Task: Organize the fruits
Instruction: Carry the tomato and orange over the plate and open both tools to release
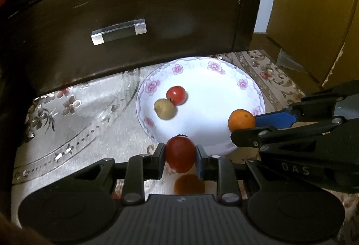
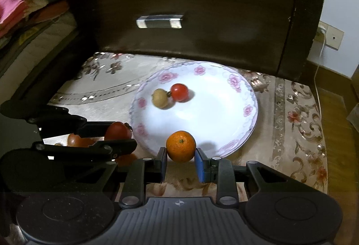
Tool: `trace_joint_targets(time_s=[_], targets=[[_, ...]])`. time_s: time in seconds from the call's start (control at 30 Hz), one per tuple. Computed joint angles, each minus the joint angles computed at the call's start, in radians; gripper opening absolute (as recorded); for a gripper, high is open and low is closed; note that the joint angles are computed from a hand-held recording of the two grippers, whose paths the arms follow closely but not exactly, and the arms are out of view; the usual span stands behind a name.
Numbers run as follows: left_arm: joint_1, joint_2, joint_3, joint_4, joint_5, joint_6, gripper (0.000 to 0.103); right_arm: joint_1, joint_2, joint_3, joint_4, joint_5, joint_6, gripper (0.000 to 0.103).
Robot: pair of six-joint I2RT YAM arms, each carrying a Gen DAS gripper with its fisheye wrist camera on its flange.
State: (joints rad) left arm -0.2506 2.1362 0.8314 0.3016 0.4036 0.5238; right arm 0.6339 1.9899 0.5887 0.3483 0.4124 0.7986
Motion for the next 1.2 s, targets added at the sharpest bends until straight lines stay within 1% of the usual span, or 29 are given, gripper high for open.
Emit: trace_joint_targets(time_s=[0.3, 0.47, 0.67, 1.2], targets=[[-0.036, 0.053, 0.067, 0.01, -0.014, -0.043, 0.032, -0.068, 0.018, 0.004, 0.034, -0.007, -0.038, 0.026], [-0.046, 0.077, 0.087, 0.006, -0.023, -0.043, 0.032, -0.098, 0.037, 0.008, 0.053, -0.023, -0.067, 0.026], [-0.049, 0.085, 0.095, 0.003, -0.032, -0.053, 0.032, -0.11, 0.066, 0.024, 0.057, -0.021, -0.074, 0.028], [-0.054, 0.093, 0.107, -0.003, -0.04, -0.065, 0.033, -0.113, 0.082, 0.024, 0.072, -0.007, -0.065, 0.028]])
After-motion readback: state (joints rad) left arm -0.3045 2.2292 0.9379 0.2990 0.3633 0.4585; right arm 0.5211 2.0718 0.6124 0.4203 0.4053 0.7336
